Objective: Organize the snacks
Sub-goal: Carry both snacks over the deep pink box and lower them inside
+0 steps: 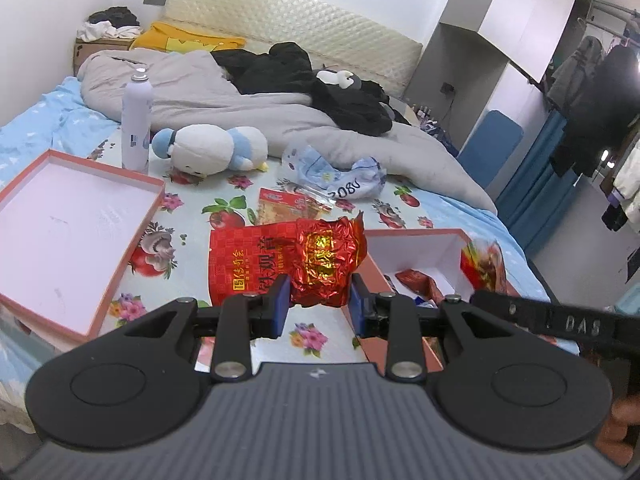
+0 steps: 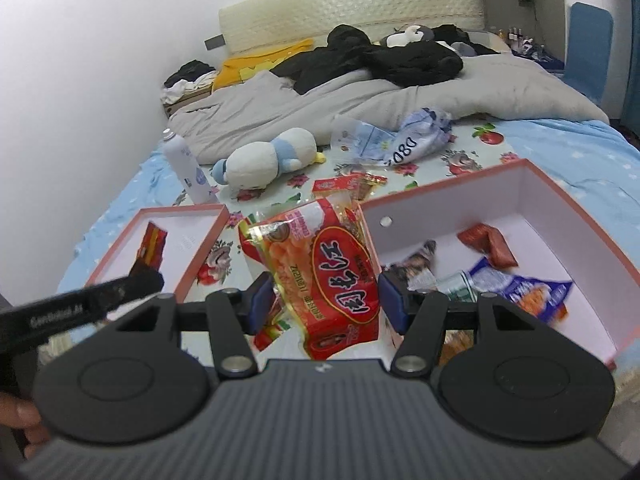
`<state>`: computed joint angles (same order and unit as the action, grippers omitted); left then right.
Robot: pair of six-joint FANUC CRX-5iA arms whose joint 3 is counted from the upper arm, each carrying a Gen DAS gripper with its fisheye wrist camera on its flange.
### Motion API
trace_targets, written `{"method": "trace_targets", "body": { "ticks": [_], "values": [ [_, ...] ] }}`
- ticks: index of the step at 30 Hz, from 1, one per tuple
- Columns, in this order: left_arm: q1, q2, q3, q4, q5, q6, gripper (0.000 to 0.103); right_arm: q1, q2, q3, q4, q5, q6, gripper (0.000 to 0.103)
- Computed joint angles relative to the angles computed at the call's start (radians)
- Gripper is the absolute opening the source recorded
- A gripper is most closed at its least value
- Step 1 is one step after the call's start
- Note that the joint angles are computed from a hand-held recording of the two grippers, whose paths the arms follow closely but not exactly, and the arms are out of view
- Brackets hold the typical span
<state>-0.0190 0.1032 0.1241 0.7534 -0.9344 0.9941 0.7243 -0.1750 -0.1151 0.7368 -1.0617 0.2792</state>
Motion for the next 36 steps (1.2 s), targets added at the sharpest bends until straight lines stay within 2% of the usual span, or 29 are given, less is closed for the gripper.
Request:
{"method": "trace_targets", "body": {
  "ticks": [5, 12, 22, 28, 36],
  "values": [
    [-0.032, -0.025, -0.006, 0.000, -0.007, 0.003, 0.035, 0.024, -0.069, -0.074, 0.022, -0.036, -0.076, 0.060],
    [-0.118, -0.009, 0.013, 0.001, -0.022, -0.003, 0.035, 0.059, -0.164, -0.174, 0.066, -0.106, -0.178, 0.060],
    [-0.238, 0.055, 0.079, -0.018, -0.050, 0.030, 0.035, 0.062, -0.240, -0.228, 0.068, -0.191, -0.212, 0.060],
    [-0.289, 0.141, 0.172, -0.070, -0.080, 0.082, 0.035, -0.010, -0.253, -0.236, 0.020, -0.166, -0.170, 0.060],
    [-0.335, 0.331, 0.391, -0.164, -0.162, 0.194, 0.035, -0.196, -0.196, -0.203, -0.113, -0.058, -0.015, 0.062]
  ]
}}
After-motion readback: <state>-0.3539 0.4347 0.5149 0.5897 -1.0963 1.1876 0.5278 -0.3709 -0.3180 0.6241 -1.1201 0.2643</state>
